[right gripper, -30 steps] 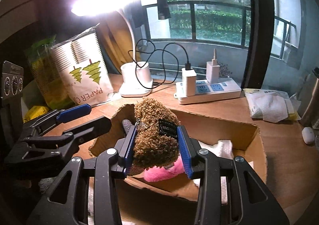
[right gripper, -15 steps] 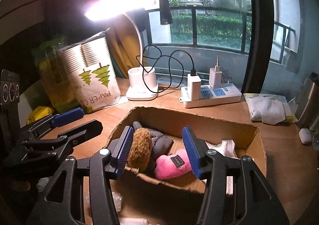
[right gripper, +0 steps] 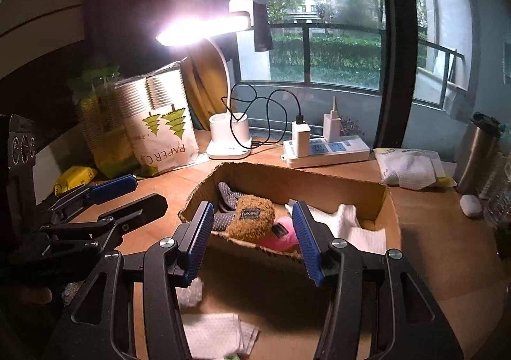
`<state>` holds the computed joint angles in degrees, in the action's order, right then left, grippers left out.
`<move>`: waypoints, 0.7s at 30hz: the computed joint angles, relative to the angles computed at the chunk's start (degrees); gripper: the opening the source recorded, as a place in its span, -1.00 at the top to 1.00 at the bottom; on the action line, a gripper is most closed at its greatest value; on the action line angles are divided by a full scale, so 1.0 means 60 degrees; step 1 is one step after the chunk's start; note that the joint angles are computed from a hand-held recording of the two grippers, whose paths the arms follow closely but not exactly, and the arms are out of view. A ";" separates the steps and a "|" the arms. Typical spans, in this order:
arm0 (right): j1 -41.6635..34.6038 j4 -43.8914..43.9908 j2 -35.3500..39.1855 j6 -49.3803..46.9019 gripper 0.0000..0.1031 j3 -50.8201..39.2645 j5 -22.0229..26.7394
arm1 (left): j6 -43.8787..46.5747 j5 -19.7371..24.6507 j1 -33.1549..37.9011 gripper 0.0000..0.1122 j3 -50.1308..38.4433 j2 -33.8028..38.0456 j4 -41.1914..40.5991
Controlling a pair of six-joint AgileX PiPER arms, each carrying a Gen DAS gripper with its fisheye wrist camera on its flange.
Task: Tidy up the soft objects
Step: 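Move both tools back toward the remaining items beside the box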
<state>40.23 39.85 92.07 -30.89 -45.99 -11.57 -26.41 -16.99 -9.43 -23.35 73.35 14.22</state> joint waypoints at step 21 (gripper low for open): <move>0.0683 -0.0930 -0.1600 0.1733 -0.06 0.3237 -0.1836 | 0.6916 -0.1055 -0.3782 -0.35 0.1601 -0.1045 -0.8896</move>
<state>44.33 34.27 82.47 -20.49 -26.56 -22.59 15.08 -23.32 -32.12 -13.74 67.08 -39.16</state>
